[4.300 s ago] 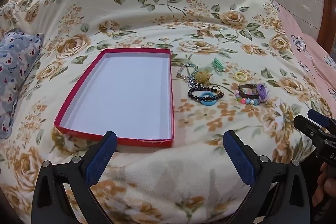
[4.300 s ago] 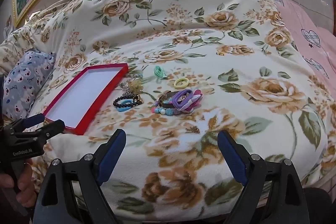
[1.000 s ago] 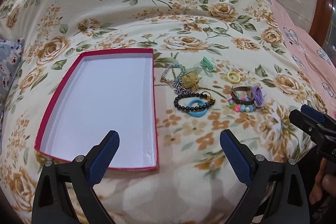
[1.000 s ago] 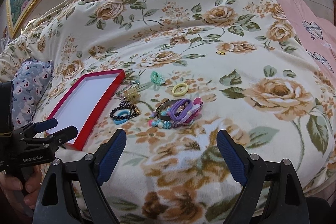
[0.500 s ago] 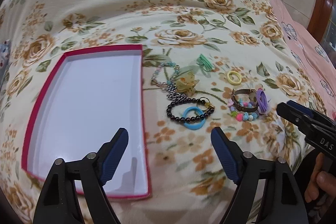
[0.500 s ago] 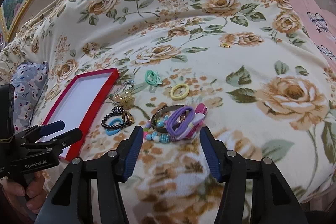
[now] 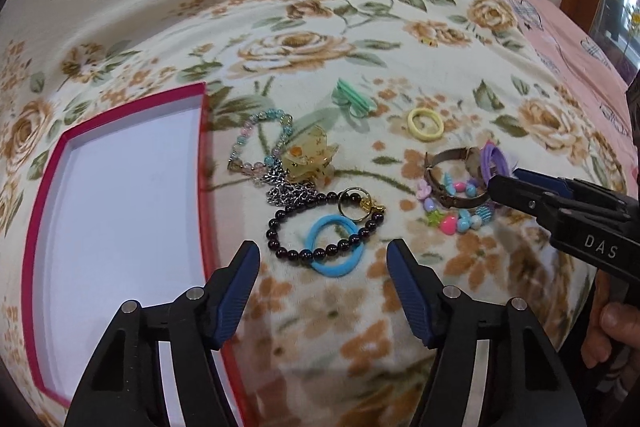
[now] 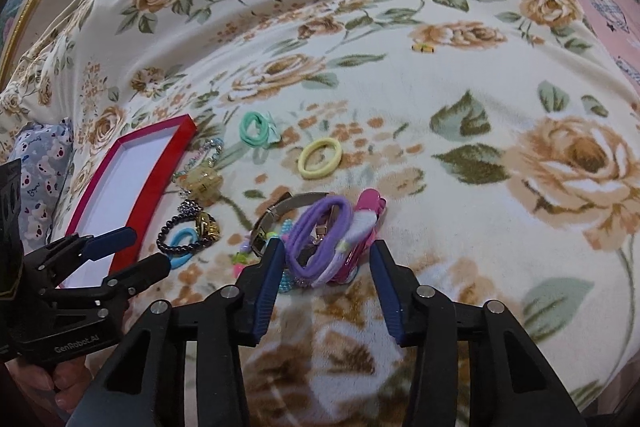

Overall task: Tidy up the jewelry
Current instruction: 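Grasp the yellow-green hair clip with the left tool while the right tool grasps the purple hair tie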

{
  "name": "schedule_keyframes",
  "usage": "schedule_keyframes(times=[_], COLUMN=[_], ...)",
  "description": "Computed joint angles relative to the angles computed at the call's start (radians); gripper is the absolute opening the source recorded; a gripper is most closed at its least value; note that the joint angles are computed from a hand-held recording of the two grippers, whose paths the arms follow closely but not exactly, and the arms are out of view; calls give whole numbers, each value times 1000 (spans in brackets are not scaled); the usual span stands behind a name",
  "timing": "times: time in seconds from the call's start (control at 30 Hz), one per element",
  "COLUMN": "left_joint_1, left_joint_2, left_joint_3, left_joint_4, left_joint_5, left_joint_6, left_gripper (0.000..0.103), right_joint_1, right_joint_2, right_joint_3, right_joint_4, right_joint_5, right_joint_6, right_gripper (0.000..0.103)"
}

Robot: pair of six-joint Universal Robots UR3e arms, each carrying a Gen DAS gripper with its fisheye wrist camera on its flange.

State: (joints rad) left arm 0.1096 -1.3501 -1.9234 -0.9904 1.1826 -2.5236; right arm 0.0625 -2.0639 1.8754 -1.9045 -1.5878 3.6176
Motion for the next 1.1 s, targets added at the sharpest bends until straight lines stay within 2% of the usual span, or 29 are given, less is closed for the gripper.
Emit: schedule_keyframes(times=[0.13, 0.17, 0.3, 0.37, 0.47, 0.53, 0.83, 0.97, 1.1], left_joint_1=[-36, -42, -56, -53, -40, -16, 125, 119, 82], left_joint_2=[-79, -90, -108, -102, -75, -51, 78, 17, -72], left_joint_3=[37, 42, 41, 41, 31, 30, 23, 73, 152], left_joint_4=[32, 33, 44, 30, 12, -16, -176, -215, -176], left_joint_5=[34, 38, 41, 25, 5, -22, -129, -93, -66], left_joint_6=[-24, -25, -19, -2, 17, 34, 109, 67, -10], left_gripper=[61, 53, 36, 9, 2, 1, 0, 2, 7], right_joint_1=[-4, -11, -3, 13, 6, 4, 38, 50, 42], right_joint_2=[8, 2, 13, 24, 16, 10, 5, 7, 7], right_joint_3=[5, 8, -3, -10, -11, -16, -68, -74, -70], right_joint_4=[-9, -13, -19, -24, -21, -19, -13, -13, -20], right_joint_5=[-9, -5, -7, -23, -12, -8, -19, -22, -5], right_joint_6=[-7, -10, -25, -20, -19, -19, -10, -2, -6], right_gripper=[32, 27, 12, 11, 11, 6, 6, 6, 6])
